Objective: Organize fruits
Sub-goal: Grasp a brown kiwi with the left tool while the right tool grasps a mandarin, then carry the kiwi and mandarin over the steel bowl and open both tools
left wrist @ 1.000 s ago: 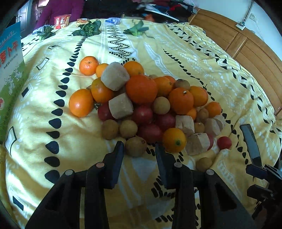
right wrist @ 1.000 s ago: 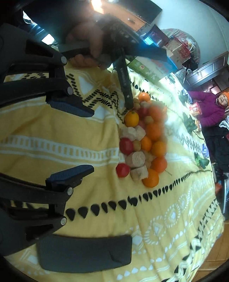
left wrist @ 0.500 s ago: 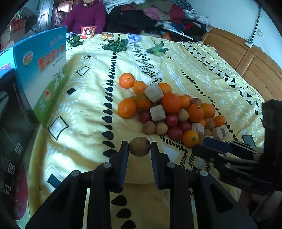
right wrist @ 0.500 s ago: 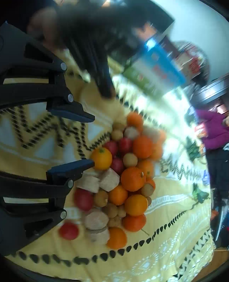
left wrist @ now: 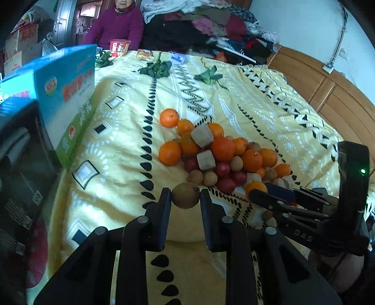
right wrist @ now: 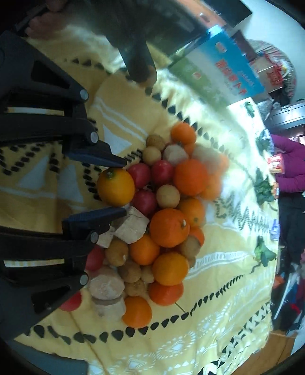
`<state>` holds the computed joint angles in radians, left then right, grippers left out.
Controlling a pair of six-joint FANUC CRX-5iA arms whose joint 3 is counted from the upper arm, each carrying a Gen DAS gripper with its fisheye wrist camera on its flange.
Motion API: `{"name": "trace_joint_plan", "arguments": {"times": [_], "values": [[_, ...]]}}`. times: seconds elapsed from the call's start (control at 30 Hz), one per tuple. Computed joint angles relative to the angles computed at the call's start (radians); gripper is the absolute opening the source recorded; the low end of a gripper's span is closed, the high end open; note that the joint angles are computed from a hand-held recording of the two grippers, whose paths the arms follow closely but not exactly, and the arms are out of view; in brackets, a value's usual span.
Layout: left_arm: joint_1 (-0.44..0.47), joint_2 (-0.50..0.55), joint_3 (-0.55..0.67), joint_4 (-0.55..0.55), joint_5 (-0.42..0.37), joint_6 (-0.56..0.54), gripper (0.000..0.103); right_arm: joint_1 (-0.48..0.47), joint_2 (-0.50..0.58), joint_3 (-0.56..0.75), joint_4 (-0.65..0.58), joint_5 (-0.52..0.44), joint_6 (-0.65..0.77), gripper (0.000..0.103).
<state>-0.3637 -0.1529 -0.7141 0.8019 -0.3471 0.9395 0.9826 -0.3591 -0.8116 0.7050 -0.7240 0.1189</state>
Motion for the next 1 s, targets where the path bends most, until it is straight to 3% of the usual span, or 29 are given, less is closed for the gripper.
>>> {"name": "trace_joint_plan", "arguments": {"times": [0.17,0.27,0.4,0.57,0.67,0.77,0.9,1.0], "values": [[0.047,-0.115,-0.029,-0.003,-0.009,0.005,0.025,0.073,-0.049,0.032,0.102,-0.048,-0.045,0.035],[0.127,-0.211,-0.035,-0.064,-0.047,0.058,0.025,0.095,-0.037,0.084,0.163,-0.033,-0.037,0.035],[0.314,-0.356,-0.033,-0.156,-0.141,0.13,0.025,0.114,0.04,0.202,0.208,0.039,0.035,0.035],[0.653,-0.515,-0.056,-0.16,-0.292,0.086,0.025,0.148,0.183,0.377,0.172,0.153,0.177,0.035],[0.864,-0.549,-0.064,-0.147,-0.371,0.034,0.025,0.174,0.293,0.518,0.058,0.211,0.339,0.035],[1.027,-0.525,-0.062,-0.16,-0.423,0.003,0.025,0.201,0.415,0.7,-0.173,0.214,0.57,0.035],[1.156,-0.455,-0.069,-0.174,-0.473,-0.02,0.025,0.216,0.578,0.939,-0.471,0.132,0.836,0.035],[1.198,-0.437,-0.091,-0.166,-0.487,-0.037,0.025,0.204,0.675,1.069,-0.62,0.047,0.943,0.035]]}}
